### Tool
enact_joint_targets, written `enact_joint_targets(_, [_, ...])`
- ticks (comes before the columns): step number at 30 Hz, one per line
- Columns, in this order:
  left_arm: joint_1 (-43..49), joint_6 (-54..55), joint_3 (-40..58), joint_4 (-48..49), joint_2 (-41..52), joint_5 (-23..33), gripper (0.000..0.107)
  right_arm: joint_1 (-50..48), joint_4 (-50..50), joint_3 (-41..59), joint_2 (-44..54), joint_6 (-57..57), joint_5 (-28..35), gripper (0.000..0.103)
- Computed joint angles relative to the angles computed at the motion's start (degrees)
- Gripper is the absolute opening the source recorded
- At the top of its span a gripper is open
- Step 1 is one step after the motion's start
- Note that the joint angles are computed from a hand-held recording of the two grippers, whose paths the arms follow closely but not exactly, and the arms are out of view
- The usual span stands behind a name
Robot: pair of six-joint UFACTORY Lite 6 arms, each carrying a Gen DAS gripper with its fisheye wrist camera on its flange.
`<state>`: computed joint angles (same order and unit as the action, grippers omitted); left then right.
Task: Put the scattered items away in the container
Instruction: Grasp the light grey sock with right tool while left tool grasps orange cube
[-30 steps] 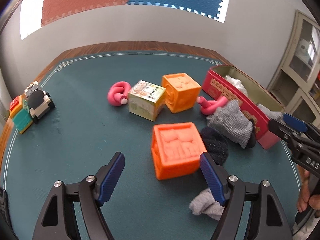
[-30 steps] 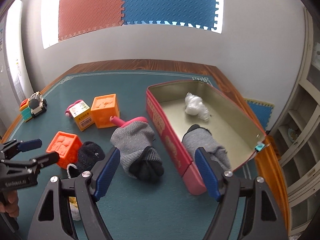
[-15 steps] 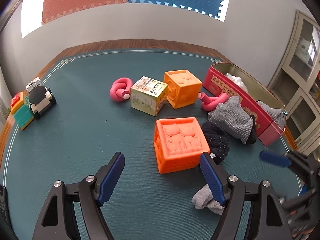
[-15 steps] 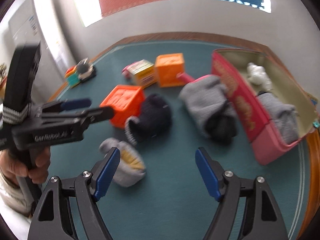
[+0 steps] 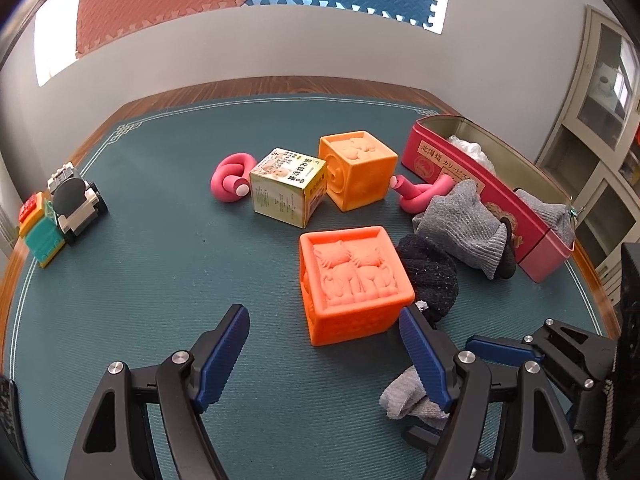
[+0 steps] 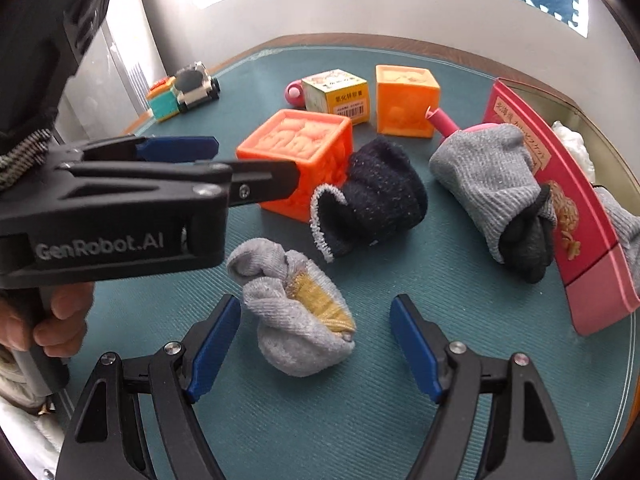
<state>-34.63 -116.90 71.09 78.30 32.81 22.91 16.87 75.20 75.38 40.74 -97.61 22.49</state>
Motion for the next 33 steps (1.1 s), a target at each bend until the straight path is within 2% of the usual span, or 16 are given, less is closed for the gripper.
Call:
enact_joint_targets(3, [0.11,0.6,0.45,-0.48,0.38,-0.05,0.079,0.64,3.49,-1.07,-0.5,-3.8,-2.17,0.071])
enact_joint_targets(5, [0.14,1.09,0.81,-0.91,0.61,-0.09,0.079,0.48,5.41,-1.59,-0.81,-5.69,-2.54,0.055])
enact_joint_targets(7, [0.24,1.61,1.2,-1.45,0.91,-0.13,0.079,0.0,6.51,-1.84,-0.99,-6.66,-2.17,0.047])
enact_joint_targets(17, [-0.25,4.67,3.74,-4.24,2.84,-0.1,0.079,-4.83,14.63,-1.9,-1.31,-11.04,-4.31,0.046])
enact_joint_targets(26, [-0.51,12.37,13.52,-11.54,10.16,2.25,0.079,-6.76,14.37,-0.61,-0.16,-9.25,-3.1,0.046])
enact_joint_targets(33, [0.85,4.95,12.76,-5.67,10.89,1.68,0.079,-6.34,17.22,-0.45,0.46,-12.15,-2.93,0.047])
